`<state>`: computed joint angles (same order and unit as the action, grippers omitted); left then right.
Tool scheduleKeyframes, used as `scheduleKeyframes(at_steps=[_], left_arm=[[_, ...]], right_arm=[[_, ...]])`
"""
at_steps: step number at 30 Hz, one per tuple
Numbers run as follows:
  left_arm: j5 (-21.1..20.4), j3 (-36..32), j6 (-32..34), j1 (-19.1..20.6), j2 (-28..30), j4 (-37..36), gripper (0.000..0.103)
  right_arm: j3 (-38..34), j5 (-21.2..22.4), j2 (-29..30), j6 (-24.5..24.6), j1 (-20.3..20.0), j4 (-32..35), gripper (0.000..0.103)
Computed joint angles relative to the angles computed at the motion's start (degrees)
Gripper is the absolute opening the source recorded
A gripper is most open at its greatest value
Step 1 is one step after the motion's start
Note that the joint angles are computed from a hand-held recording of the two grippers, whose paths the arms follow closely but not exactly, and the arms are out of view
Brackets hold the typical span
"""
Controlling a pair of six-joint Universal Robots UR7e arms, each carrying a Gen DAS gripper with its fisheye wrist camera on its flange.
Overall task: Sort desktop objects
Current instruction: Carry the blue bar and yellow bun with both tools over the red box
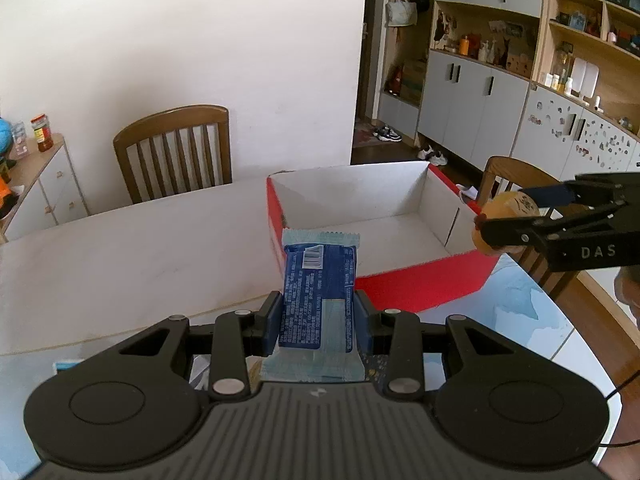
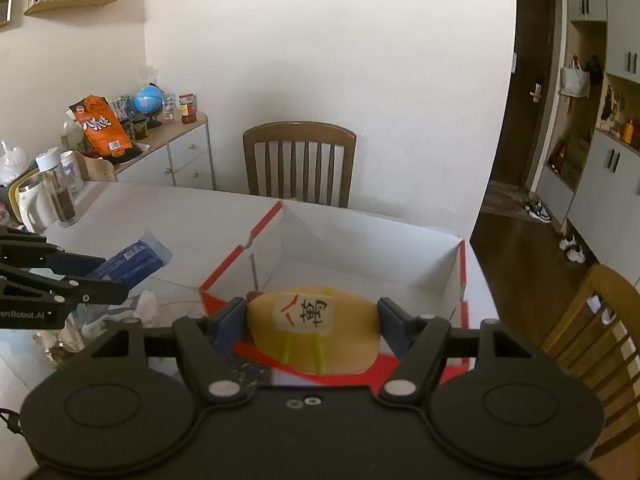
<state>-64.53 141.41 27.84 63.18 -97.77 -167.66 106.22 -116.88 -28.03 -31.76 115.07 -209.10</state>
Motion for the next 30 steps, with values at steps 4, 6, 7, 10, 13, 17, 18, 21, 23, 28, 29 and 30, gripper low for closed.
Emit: scheduleKeyframes(at_steps=[4,6,7,10,13,17,18,21,23,28,29,30], left_arm=[[0.1,-0.7,-0.3,-0.6,3.0,-1.2,0.036],[0.4,-1.2,-0.5,-1.0,4.6,-1.7,0.036],[0.5,-1.7,-0.7,-1.1,5.6,-1.8,0.036],[0.5,-3.4,-1.0,-1.1,8.3,-1.4,0.036],[0.6,-5.6,-1.2,-0.8,11.7,-0.6,0.036],[1.5,-8.9,-1.3,-0.2,16.6,0.0,0.036],[1.8,-9.8,-1.1,-0.1,17.9,-0.1,0.036],[2.4,-11.4,0.5,0.0,21.1,-0.8,0.036],[2.9,-12.7,0.8,0.0,23.4,-0.6,0.036],[4.4,-15.0,2.1,0.2,28.4,-0.7,0.036],[4.7,-15.6,2.3,0.2,29.4,-0.3,0.036],[4.8,-16.2,2.3,0.2,30.0,0.3,0.036]], right_arm=[[-1.8,0.8,-0.1,-1.4,-1.5,1.4,0.071],[-2.6,1.0,0.1,-2.0,-2.1,1.8,0.071],[-3.1,1.1,0.2,-2.2,-2.4,2.1,0.071],[-4.3,1.4,0.5,-2.8,-3.3,3.0,0.071],[-5.9,1.6,1.2,-3.6,-4.3,3.9,0.071],[-8.1,1.6,2.1,-4.7,-5.8,5.6,0.071],[-8.6,1.7,2.3,-4.8,-6.2,6.2,0.071],[-10.0,1.7,3.0,-4.6,-7.2,7.4,0.071],[-11.1,1.8,3.5,-3.7,-7.9,8.9,0.071],[-13.4,2.0,4.3,-2.7,-9.4,14.0,0.071],[-13.9,2.1,4.4,-2.4,-9.7,15.6,0.071],[-14.4,2.5,4.3,-2.2,-10.1,17.2,0.071]])
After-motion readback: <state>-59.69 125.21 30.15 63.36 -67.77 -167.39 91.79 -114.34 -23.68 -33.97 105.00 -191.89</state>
